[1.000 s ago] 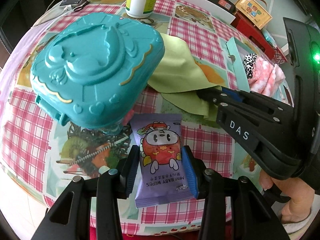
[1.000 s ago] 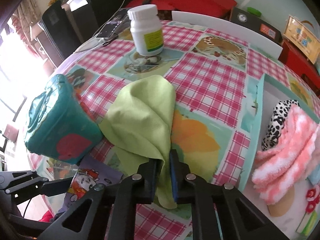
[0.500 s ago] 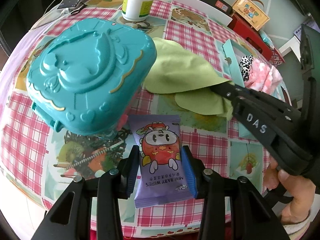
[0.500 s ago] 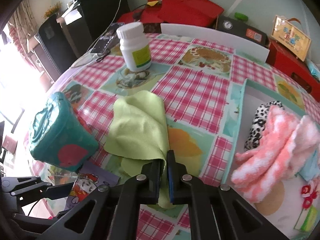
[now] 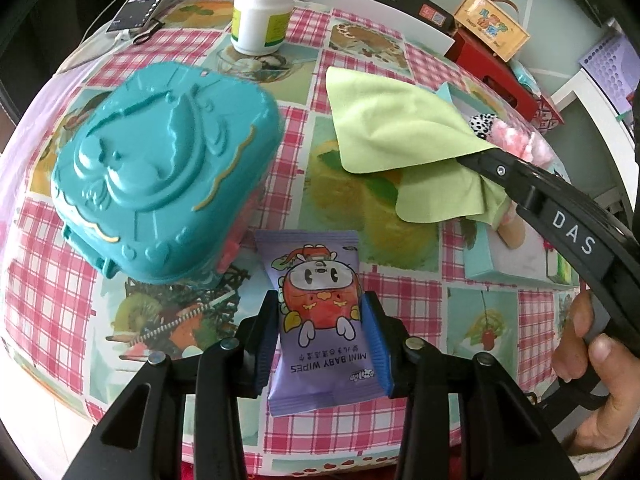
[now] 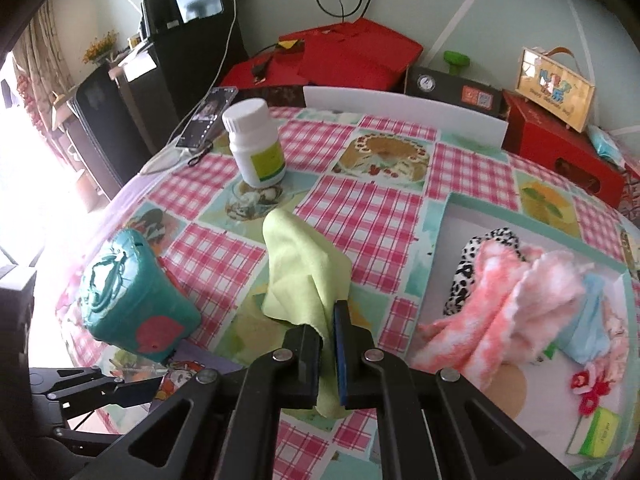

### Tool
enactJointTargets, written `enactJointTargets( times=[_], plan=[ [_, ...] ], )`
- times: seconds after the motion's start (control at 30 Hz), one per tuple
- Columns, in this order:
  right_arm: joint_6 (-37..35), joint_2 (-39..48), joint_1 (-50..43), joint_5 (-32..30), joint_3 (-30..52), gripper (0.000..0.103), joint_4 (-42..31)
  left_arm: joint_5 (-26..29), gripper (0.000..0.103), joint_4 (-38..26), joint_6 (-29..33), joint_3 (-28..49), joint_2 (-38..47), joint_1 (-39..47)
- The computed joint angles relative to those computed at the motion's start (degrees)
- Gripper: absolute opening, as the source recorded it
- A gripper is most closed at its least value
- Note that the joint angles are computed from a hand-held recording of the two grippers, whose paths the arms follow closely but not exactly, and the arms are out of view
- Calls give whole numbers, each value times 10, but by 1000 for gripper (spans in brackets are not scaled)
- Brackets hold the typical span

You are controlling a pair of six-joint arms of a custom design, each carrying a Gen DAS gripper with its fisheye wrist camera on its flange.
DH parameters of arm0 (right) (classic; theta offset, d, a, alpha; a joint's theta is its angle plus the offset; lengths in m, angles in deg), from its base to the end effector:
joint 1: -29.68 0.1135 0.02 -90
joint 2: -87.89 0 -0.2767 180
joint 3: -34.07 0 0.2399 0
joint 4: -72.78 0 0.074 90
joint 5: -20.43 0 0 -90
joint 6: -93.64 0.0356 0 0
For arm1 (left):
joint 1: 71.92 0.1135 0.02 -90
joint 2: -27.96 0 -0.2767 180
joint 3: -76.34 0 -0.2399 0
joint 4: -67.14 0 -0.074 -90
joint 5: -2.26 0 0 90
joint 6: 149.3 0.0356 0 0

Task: Organize soft objects
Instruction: 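Carry the wipes packet and green cloth over the white tray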

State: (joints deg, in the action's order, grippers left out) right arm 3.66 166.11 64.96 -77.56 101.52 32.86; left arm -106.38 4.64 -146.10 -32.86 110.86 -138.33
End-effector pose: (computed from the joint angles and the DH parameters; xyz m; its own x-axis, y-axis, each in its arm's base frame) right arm 0.2162 0.1591 0.2550 -0.6319 -0.4466 -0.6335 -0.6436 0.7577 0.1078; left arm 0.1101 -0.2236 0.2339 -0.8546 -0.4069 -0.3225 -0.3386 0.9077 -0.2479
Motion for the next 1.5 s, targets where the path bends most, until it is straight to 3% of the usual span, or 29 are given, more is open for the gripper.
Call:
enactJointTargets(
  times=[0.2, 0.77, 1.1, 1.5],
  plan=[
    [-3, -27, -17, -4, -1, 7, -18, -17, 42, -27, -4, 42, 20, -16],
    [-24, -147, -123, -54, 56, 7, -103, -104, 42, -181, 0, 230, 63, -55],
    [-61, -189, -274, -133, 108, 7, -160, -139, 42, -237, 38, 351, 107, -54],
    [-129, -155, -482, -231, 137, 7, -191, -125, 42, -228, 133, 491, 217, -36]
  ],
)
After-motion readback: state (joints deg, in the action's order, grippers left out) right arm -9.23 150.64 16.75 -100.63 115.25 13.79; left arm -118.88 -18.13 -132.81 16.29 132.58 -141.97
